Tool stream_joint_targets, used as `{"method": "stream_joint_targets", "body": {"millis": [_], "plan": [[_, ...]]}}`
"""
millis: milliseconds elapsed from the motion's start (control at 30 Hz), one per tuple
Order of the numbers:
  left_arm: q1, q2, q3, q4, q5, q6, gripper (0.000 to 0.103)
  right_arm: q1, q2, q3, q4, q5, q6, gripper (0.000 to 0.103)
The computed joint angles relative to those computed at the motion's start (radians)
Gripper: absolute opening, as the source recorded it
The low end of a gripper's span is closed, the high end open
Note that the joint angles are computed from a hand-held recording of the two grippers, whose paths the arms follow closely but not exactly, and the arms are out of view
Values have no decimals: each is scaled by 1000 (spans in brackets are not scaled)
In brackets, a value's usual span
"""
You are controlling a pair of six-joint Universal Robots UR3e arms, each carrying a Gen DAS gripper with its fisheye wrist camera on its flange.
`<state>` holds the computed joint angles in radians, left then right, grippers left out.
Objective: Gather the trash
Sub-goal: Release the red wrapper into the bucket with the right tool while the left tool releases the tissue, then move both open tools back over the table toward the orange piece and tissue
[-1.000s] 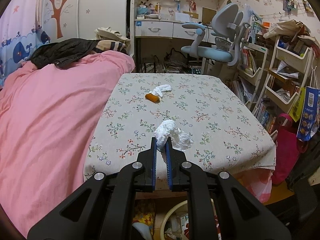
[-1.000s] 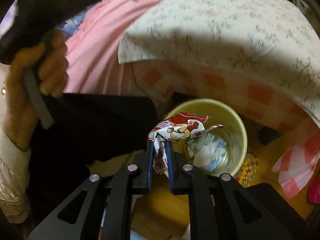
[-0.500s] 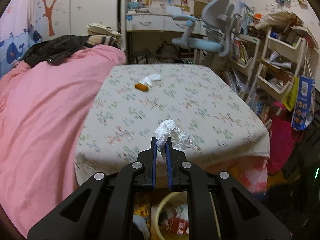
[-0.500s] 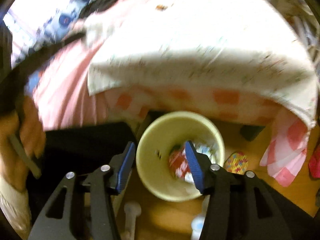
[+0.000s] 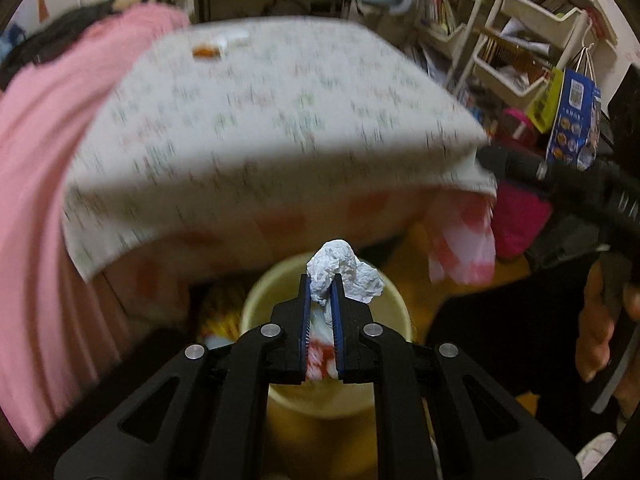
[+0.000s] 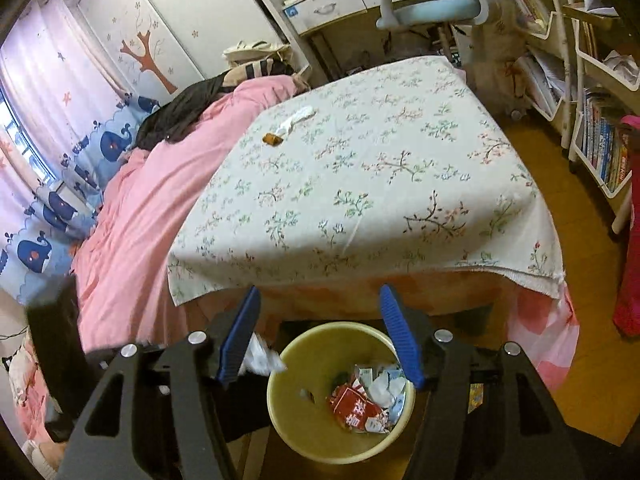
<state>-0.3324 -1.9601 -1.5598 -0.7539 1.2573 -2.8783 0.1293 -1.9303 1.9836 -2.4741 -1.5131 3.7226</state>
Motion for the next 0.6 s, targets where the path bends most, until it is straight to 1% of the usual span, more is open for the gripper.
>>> {"method": "stream_joint_targets", "body": {"millis": [33,67,100,167,267,433,467,500,600], "plan": [[1,-10,14,-41,-4,7,13,-15,-15,3,9,10,-6,61],[-3,-22,29,-70,4,6,21,-37,-30,10,16,29,-17,61],[-12,-32,38,-81,25,-2,33,-39,-29,11,14,33,-16,61],[-22,-35,30,-64,51,-10,45,-33,-30,7,17,26,-15,62],[-17,-24,11,-23,51,-25,56,-36,-27,2,18,25,-29,63],[-3,13,-54,154,73,-91,70,-9,-15,-11,16,-8,-32,64],[-2,20,-66,195,83,-111,75,0,-10,-15,15,-19,-34,64],[1,32,-95,266,101,-140,80,8,-4,-21,13,-30,-37,65],[9,44,-123,374,129,-195,85,27,12,-32,8,-52,-40,66]]}}
